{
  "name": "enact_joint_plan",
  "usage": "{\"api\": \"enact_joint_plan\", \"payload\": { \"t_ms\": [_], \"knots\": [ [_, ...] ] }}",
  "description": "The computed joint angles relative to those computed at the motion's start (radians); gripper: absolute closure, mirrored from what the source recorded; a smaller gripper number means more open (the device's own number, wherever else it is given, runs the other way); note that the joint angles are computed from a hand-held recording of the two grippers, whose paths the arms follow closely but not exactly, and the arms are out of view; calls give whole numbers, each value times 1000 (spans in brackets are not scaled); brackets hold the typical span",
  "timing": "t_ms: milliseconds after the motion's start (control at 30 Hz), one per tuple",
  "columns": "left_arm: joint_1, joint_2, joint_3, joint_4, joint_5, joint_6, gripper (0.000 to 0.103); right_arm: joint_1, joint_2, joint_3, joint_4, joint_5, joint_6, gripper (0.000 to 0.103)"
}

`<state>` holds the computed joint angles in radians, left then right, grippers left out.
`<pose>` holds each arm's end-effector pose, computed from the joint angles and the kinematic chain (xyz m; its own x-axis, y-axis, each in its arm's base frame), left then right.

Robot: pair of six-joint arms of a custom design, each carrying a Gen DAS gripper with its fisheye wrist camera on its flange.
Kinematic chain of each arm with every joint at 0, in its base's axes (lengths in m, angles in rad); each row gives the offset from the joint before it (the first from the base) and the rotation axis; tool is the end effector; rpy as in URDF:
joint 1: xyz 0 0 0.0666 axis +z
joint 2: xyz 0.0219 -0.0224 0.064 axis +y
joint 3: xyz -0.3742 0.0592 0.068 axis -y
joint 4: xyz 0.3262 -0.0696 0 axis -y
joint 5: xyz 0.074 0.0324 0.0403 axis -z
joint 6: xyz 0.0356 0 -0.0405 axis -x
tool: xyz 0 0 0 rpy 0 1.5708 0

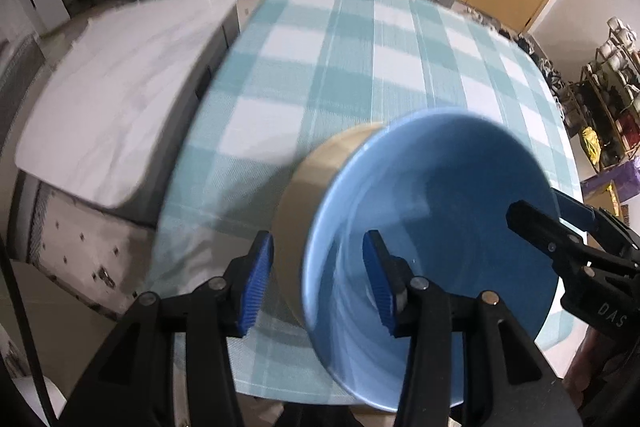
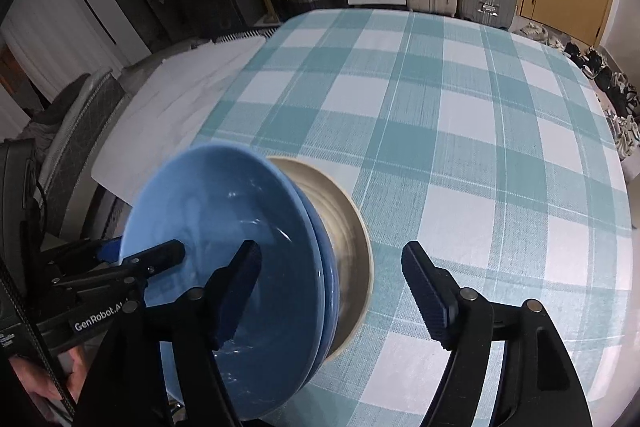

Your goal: Organize plates and bowls

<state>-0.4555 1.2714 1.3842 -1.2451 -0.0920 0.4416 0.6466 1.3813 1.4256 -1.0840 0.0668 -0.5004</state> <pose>0.3128 -0.1500 0.4457 -0.9073 -0.0294 -0.4194 0.0169 0.9942 -0.1063 0.3204 0.2384 0.4308 -0.8793 -0.0639 -0.4720 -0.1736 0.9658 0.1925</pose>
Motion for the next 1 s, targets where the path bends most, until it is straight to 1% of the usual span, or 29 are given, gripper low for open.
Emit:
{"api": "enact_joint_plan", "payload": {
  "t_ms": [33, 67, 133, 167, 233, 333, 467, 567, 633, 667, 700, 767, 800, 833, 900, 967, 1000],
  "knots": [
    [-6, -10, 2, 6, -13, -5, 57, -1, -13, -9, 16, 0, 1, 29],
    [-7, -14, 5, 7, -11, -9, 56, -1, -24, -17, 30, 6, 2, 29],
    [-7, -30, 8, 12, 23, -2, 56, -1, -47, -33, 56, 20, 6, 29],
    [-8, -37, 10, 10, 25, 5, 56, -3, -60, -42, 69, 16, 7, 28],
    [-28, -75, -2, 45, -43, 55, 56, -6, -90, -64, 95, 12, 8, 28],
    [-39, -101, 1, 60, -98, 90, 54, -1, -155, -118, 157, 43, 16, 28],
    [-72, -143, 4, 76, -212, 128, 54, -14, -223, -174, 215, 32, 6, 26],
    [-117, -187, 1, 90, -264, 158, 52, -25, -264, -201, 235, 27, 7, 26],
    [-168, -219, -16, 107, -305, 190, 41, -32, -298, -223, 250, 13, 12, 23],
    [-214, -235, -29, 115, -349, 215, 19, -32, -320, -240, 259, 13, 15, 23],
    [-262, -251, -45, 127, -403, 241, 2, -31, -335, -252, 265, 16, 17, 21],
    [-369, -277, -84, 169, -518, 262, 0, -22, -382, -289, 279, 34, 19, 19],
    [-423, -276, -90, 164, -569, 267, 0, -14, -405, -308, 287, 49, 18, 17],
    [-456, -271, -92, 158, -594, 266, 0, -6, -431, -329, 292, 63, 19, 15],
    [-533, -264, -115, 169, -657, 270, 0, 17, -478, -366, 294, 101, 21, 11],
    [-584, -245, -125, 156, -701, 308, 0, 51, -521, -404, 296, 155, 38, 6],
    [-599, -238, -131, 152, -711, 328, 0, 70, -539, -422, 300, 182, 45, 2]
  ]
}}
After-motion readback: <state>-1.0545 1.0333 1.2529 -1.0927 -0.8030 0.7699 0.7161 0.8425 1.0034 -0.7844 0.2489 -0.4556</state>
